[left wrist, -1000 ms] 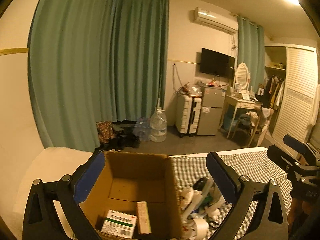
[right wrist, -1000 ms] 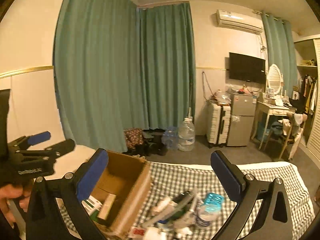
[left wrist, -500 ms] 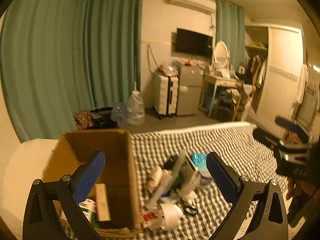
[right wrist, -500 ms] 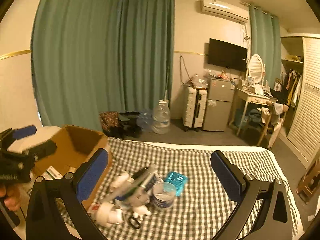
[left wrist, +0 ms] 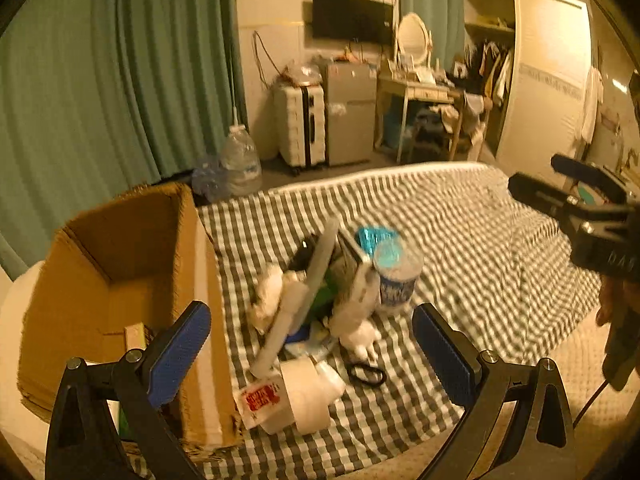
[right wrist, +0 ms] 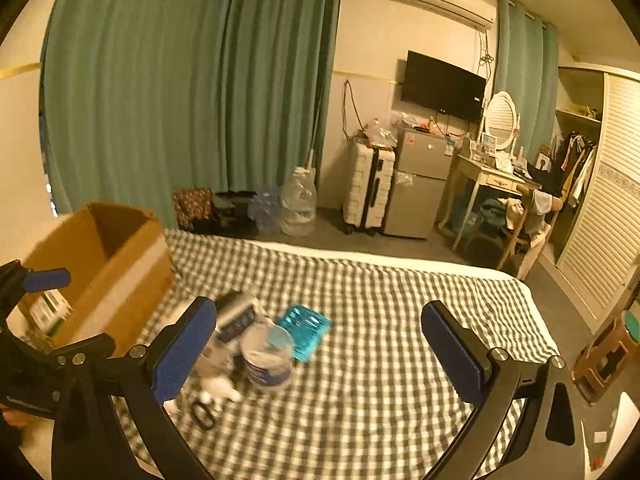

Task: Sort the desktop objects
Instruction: 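Move both tools back over the cluttered bed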

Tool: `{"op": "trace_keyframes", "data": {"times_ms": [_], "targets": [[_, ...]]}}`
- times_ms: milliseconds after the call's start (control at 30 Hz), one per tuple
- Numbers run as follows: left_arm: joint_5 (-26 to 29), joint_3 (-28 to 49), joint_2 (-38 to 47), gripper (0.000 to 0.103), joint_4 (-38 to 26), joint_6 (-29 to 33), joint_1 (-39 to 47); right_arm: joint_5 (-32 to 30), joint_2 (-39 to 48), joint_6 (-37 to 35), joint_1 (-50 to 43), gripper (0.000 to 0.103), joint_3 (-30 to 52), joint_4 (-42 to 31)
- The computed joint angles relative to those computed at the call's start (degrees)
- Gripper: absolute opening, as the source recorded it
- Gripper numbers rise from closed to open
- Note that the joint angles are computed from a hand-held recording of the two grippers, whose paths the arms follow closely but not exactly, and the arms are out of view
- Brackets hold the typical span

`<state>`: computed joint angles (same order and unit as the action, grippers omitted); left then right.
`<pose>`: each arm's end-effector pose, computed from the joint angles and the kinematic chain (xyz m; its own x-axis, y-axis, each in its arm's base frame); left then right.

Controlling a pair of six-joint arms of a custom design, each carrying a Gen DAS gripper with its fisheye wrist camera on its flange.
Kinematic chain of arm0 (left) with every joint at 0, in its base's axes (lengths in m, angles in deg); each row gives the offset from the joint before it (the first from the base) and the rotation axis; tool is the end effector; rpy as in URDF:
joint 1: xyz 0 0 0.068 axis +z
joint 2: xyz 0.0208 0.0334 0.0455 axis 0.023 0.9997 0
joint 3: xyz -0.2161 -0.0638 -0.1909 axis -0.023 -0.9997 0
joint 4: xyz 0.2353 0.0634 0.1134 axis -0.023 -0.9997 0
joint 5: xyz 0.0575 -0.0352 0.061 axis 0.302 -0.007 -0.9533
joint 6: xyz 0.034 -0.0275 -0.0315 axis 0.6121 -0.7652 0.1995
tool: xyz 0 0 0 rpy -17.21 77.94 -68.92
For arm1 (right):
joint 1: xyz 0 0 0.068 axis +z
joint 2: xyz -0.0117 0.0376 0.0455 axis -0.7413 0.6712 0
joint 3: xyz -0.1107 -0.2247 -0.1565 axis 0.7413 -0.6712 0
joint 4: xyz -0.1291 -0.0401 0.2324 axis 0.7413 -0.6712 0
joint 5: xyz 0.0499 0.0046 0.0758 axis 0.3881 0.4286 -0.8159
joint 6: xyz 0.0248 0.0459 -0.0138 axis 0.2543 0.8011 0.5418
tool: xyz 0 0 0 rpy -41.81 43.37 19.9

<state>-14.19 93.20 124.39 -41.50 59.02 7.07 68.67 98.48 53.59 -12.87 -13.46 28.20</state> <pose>0.3020 0.0102 0.2896 -0.4459 0.5096 -0.7359 0.7243 0.6885 0.0379 0.1992 0.1070 0.3229 -0.5055 0.0805 -0.8591 0.3475 0.9303 -0.1173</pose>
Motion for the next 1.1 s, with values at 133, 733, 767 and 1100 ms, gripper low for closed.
{"op": "trace_keyframes", "data": {"times_ms": [133,733,767,1100], "targets": [[-2.8,-0.9,1.6,0.096,-0.3,1.3,-1.3,-2.8,-0.7,-1.8,-2.5,0.103,-3.1,3.0],[-17.9,-3.7,10.8,0.079,0.7,0.1,-6.3,-12.4,4.2,-5.0,-7.8,0.103,-8.8,12.6],[-18.5,-3.5,11.5,0.075,0.5,-0.2,-6.3,-13.0,4.7,-5.2,-8.2,0.103,-8.8,12.9],[-17.5,0.5,17.0,0.03,-3.0,-0.9,-4.8,-19.0,14.2,-10.1,-12.8,0.103,-7.6,18.8]]}}
